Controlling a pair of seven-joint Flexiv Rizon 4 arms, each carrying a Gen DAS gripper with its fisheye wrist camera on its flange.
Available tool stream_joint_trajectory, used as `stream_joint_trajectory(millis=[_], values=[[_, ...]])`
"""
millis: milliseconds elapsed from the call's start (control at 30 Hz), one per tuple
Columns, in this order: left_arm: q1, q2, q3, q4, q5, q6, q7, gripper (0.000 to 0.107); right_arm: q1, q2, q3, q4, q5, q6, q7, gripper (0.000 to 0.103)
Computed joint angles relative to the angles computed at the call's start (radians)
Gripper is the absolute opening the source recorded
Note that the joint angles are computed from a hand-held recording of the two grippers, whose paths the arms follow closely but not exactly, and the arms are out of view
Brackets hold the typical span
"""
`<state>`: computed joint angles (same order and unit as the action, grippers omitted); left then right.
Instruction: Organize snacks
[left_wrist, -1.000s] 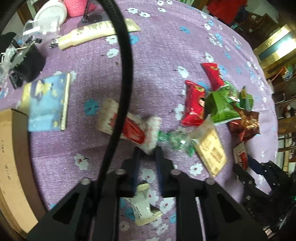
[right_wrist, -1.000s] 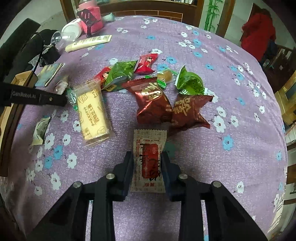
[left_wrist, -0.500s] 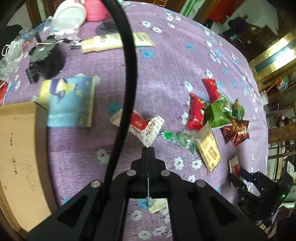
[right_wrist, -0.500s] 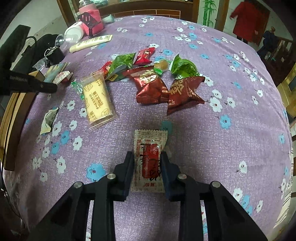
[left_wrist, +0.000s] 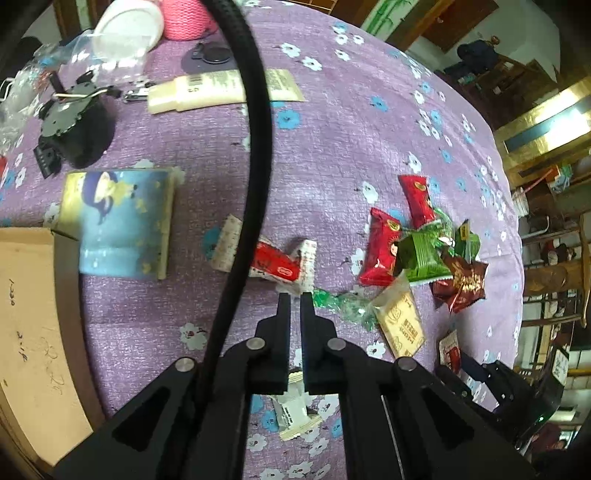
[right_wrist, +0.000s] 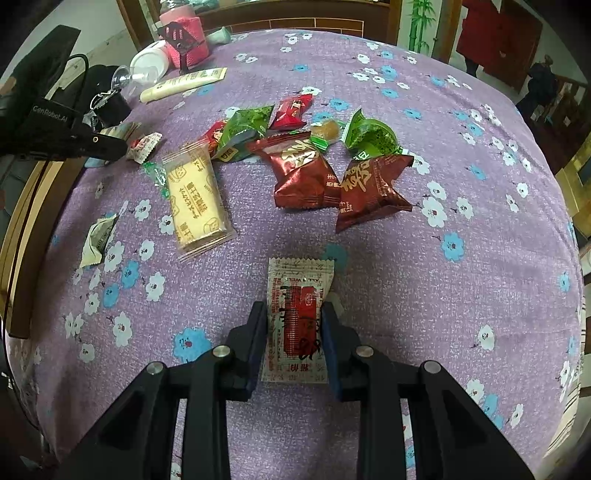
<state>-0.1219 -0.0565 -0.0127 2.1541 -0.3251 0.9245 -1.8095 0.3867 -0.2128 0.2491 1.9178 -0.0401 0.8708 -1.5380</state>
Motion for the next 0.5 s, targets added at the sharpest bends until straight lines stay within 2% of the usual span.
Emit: stream_joint_trajectory(millis=[100,133,200,233,267,300,333,433,500], values=[[0.002,-0.005,-0.003,-0.018,0.014,0.022,0.021,0.006,-0.001,-0.003,0.002,-0.003,0.006,0.000,-0.011,0.029],[0.003,-0.015,-0.004,-0.058,0.070,-0.018,0.027,0.009,-0.001,-0.004,0.002,-0.005,0.005,-0.003,-0.015,0.029],[0.003,-0.051,-0.009,-0.171,0.221,-0.155,0.044,0.027,-0.002,-0.006,0.003,-0.012,0.011,-0.013,-0.020,0.030],[0.003,-0.061,-0.009,-0.198,0.249,-0.192,0.066,0.045,-0.002,-0.007,0.003,-0.015,0.014,-0.016,-0.022,0.030],[0.002,-0.071,-0.009,-0.220,0.269,-0.218,0.093,0.057,-0.003,-0.009,0.003,-0.019,0.019,-0.020,-0.025,0.030],[0.003,-0.081,-0.012,-0.238,0.276,-0.243,0.138,0.062,-0.004,-0.009,0.004,-0.021,0.024,-0.022,-0.030,0.031],[0.005,-0.089,-0.013,-0.247,0.270,-0.263,0.185,0.066,-0.005,-0.010,0.004,-0.022,0.028,-0.023,-0.031,0.031],[0.008,-0.111,-0.015,-0.266,0.249,-0.291,0.286,0.068,-0.006,-0.012,0.004,-0.027,0.038,-0.027,-0.037,0.031],[0.003,-0.136,-0.011,-0.289,0.266,-0.312,0.294,0.068,-0.003,-0.013,0.002,-0.028,0.032,-0.028,-0.028,0.031]])
